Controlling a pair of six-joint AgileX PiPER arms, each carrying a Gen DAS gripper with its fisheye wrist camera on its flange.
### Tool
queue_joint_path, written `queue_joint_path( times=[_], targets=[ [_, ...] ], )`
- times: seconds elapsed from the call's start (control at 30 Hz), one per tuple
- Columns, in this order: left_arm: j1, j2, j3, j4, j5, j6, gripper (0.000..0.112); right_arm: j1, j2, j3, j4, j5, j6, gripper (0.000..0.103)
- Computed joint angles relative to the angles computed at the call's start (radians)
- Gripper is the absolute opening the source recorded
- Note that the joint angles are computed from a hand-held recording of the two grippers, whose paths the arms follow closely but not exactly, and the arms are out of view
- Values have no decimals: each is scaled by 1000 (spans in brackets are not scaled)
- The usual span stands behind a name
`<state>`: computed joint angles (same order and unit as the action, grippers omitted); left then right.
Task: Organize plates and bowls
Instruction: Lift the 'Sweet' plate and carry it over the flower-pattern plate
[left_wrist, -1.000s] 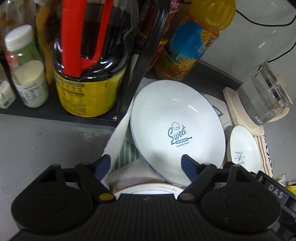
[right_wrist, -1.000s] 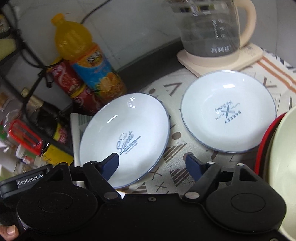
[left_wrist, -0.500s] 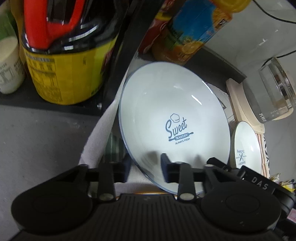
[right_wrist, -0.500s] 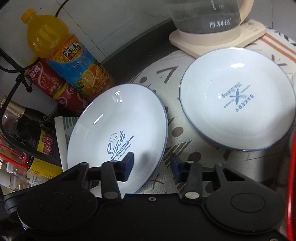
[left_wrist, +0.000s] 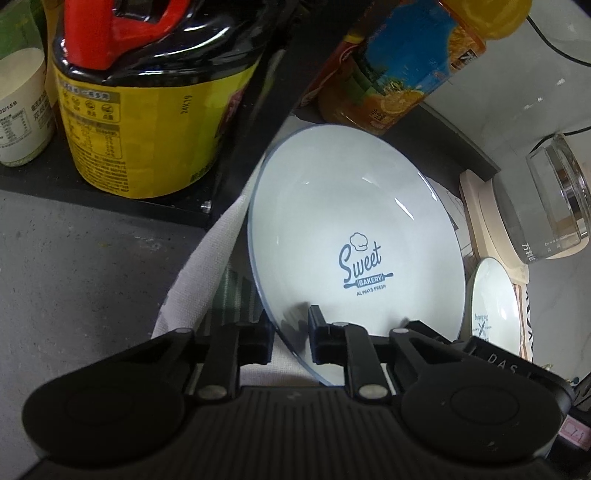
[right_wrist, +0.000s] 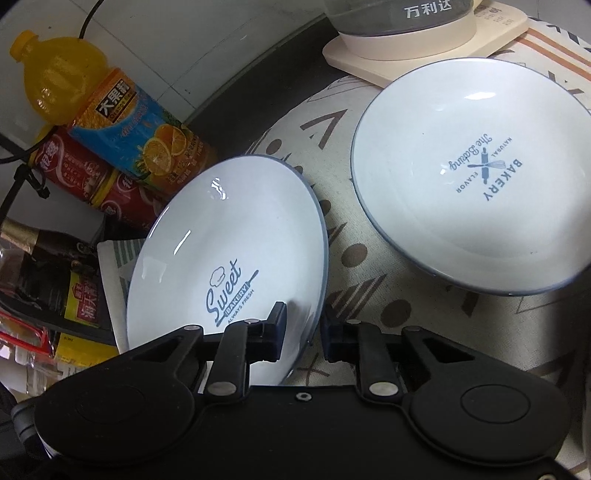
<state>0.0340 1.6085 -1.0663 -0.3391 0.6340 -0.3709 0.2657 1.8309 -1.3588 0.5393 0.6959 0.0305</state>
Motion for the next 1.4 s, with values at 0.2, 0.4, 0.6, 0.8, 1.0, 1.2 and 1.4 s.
queue_joint_path(
  times=[0.2,0.4,0.6,0.8,1.0,1.2,1.4],
  targets=[
    [-30,-44,4,102,-2,-88,13,3,-40,54,19,-31,-56,10],
    [-50,-81,-6,135,32,-120,13,9,-98,77,-25,-37,-49,11],
    [-107,-147,1,253,48,-254,13,8,-153,114,-24,-49,-82,11],
    [-211,-241,22,404,108,-487,13,-26,-222,134,17,12,-176,12],
    [-336,-349,76,557,188,-749,13,-67,-299,193,85,58,-302,12],
    [-503,-439,124,695,297,-1010,13,-112,-369,264,154,117,-423,12],
    [-667,-494,154,785,412,-1222,13,-144,-434,332,192,159,-508,12]
  ],
)
